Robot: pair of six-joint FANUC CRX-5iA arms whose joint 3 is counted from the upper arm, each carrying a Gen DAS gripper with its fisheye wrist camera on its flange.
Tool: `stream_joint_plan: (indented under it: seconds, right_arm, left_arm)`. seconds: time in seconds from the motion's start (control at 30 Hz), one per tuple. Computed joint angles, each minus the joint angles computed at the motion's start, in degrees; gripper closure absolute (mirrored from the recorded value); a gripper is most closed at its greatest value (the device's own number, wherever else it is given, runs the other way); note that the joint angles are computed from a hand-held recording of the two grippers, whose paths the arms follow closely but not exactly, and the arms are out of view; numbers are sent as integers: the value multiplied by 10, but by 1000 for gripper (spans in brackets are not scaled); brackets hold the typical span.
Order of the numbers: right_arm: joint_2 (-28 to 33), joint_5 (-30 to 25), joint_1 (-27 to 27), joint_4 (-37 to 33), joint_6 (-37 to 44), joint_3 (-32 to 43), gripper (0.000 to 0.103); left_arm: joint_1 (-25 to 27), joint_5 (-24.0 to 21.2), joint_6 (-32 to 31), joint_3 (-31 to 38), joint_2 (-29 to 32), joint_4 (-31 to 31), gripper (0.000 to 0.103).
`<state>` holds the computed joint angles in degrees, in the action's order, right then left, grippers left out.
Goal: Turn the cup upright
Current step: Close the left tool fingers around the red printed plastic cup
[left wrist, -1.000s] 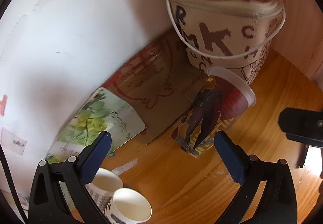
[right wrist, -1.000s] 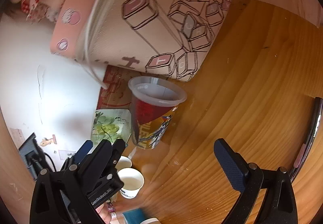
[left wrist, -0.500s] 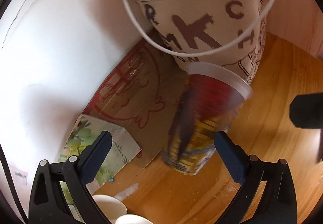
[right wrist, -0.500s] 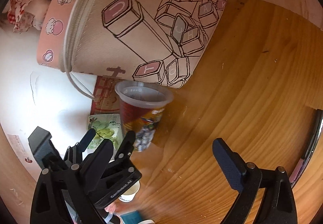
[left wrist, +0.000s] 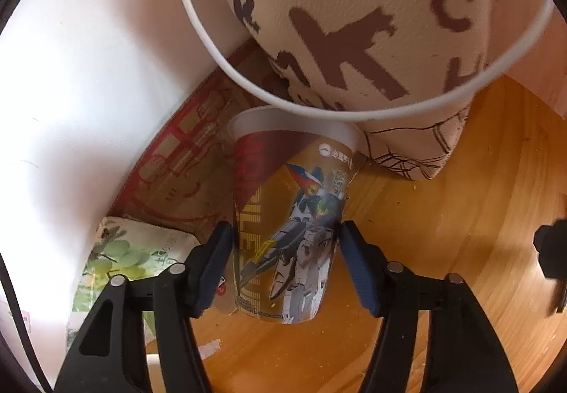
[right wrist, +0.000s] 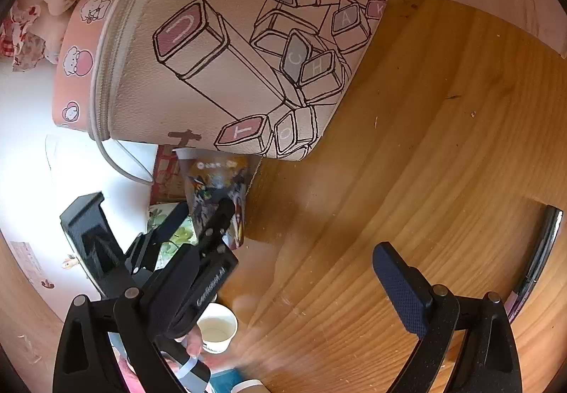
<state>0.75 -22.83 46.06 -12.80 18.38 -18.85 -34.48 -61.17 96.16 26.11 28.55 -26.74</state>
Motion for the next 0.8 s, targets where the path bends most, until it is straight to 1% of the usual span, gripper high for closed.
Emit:
stream_joint_plan:
  seconds: [0.07,0.2,0.3,0.43,0.53,0.57,0.7,0.8]
  right_arm:
    - [1,-3,-1,-5,7,2,4]
    - [2,-3,-4,-22,20,4,4]
    - [4,-15,-9,-52,47,15,4]
    - [1,-21,-5,-55,54,20,4]
    - [-7,-25,-1,-52,58,21,4]
    - [-11,-25,0,-50,59,20,4]
    - [-24,-28,5,-52,65,20,4]
    - [-30,-41,4,-83,90,28,4]
  left_arm:
    - [2,7,3,-2,-1,2,37]
    - [6,7,5,-4,-3,8,38]
    - [-1,0,19,-8,-9,-13,38]
    - [-14,-12,43,-13,-20,-33,38]
    - [-23,-18,58,-21,-38,-34,39]
    - [-24,-29,55,-4,-36,-35,39]
    - [-37,-41,80,-23,-71,-42,41]
    - [-43,-49,99,-41,-95,-44,45]
